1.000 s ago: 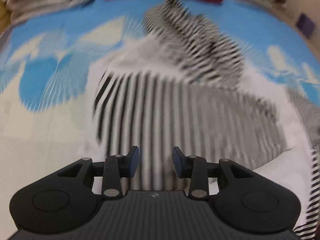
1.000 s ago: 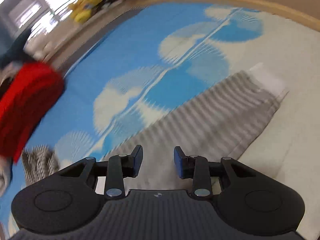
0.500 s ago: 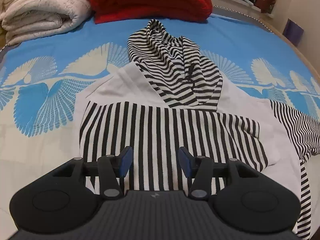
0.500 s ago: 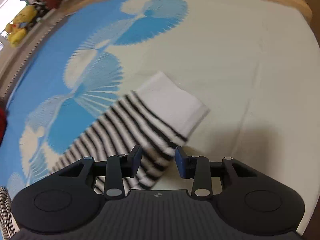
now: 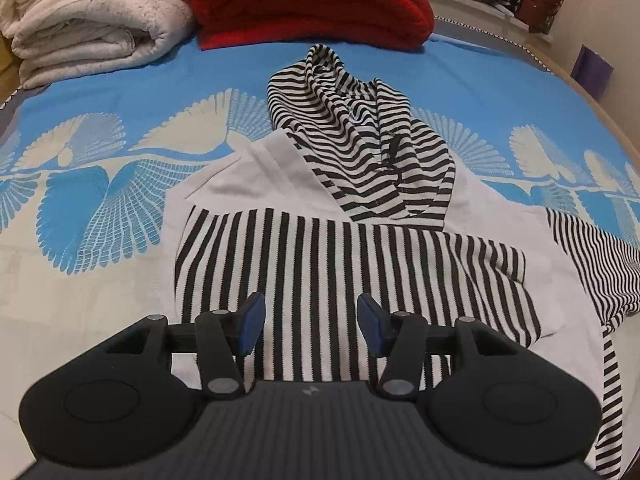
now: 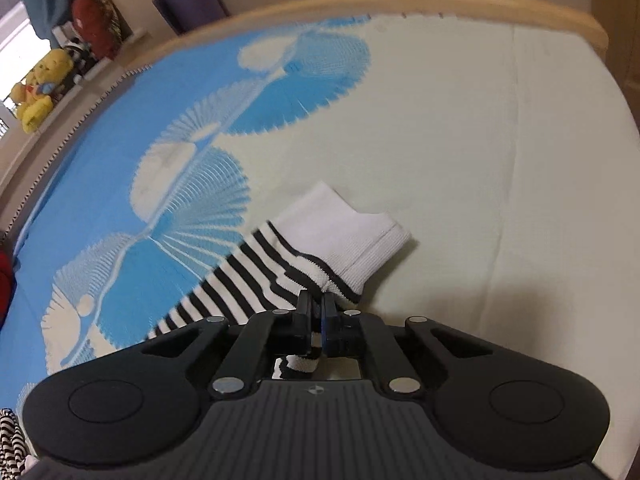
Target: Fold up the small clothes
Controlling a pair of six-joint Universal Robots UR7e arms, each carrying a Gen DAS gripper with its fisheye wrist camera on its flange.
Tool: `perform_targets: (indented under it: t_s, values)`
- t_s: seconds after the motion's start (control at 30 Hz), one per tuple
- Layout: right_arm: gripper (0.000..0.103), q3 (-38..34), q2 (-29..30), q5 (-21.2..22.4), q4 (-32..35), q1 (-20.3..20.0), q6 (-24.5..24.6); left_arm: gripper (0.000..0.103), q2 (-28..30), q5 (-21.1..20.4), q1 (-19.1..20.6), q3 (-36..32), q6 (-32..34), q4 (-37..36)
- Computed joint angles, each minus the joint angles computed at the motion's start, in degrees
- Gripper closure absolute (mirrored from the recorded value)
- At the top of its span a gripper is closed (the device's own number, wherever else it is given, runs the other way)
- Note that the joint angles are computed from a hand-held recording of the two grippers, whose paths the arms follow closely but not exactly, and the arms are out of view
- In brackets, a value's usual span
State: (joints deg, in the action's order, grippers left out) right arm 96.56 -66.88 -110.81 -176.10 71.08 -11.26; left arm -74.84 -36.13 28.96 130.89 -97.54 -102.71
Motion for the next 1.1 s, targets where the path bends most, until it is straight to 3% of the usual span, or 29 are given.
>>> perform_targets:
  t_s: [0.07, 0.13, 0.17, 0.27, 0.33, 0.4, 0.63, 0.73, 0.87, 0.97, 1.0, 1.1]
  values:
    - [0.095, -0.76, 0.64, -2.41, 0.89, 0.28, 1.7, 0.047, -0.3, -0.02, -0.06, 0.16, -0.26, 0.13]
    - [0.073, -2.29, 1.6, -5.75, 4.47, 0.24, 4.06, 0.047, -0.58, -0.02, -0.16, 0.29, -0.59, 0.26]
    - [0.071, -2.84, 1.99, -6.6, 5.88, 0.09, 4.08, 0.047, -0.71, 0.02, -0.22, 0.33, -0.7, 0.34]
    - [0.074, -2.31, 2.63, -6.54, 2.56, -0.19, 0.91, 0.047, -0.87, 0.1, -0.23, 0.38, -0.75, 0.39]
    - [0.091, -2.17, 2.86, -6.23, 0.89, -0.12, -0.05, 0.047, -0.95, 0.06, -0.2, 0.47, -0.71, 0.28]
    - [0.098, -1.53, 2.39, -4.64, 0.62, -0.38, 0.77, 0.047, -0.98, 0.02, -0.19, 0.46, -0.71, 0.3]
    - [0.099, 0.04, 3.14, -5.4, -8.9, 1.96, -4.5, 0.047, -1.77, 0.06, -0.48, 0.5, -2.16, 2.14]
    - [0.1, 1.36, 3.97, -5.76, -15.48, 3.9, -10.69, 0.047, -3.05, 0.31, -0.77, 0.54, -4.53, 4.76]
    - [0.1, 6.39, 4.13, -0.2, -24.69, 7.45, -21.94, 0.047, -6.2, 0.69, -1.36, 0.48, -11.15, 11.25]
    - [0.1, 13.36, 2.4, 8.25, -28.43, 11.01, -30.11, 0.047, -8.78, 0.51, -1.69, 0.49, -15.82, 15.66]
    - [0.1, 16.23, 1.14, 11.45, -28.04, 12.3, -31.78, 0.047, -9.69, 0.46, -1.82, 0.49, -17.13, 17.1]
    - [0.1, 24.31, -4.48, 22.52, -17.5, 15.58, -33.69, 0.047, -12.21, 0.83, -2.18, 0.36, -19.98, 20.26]
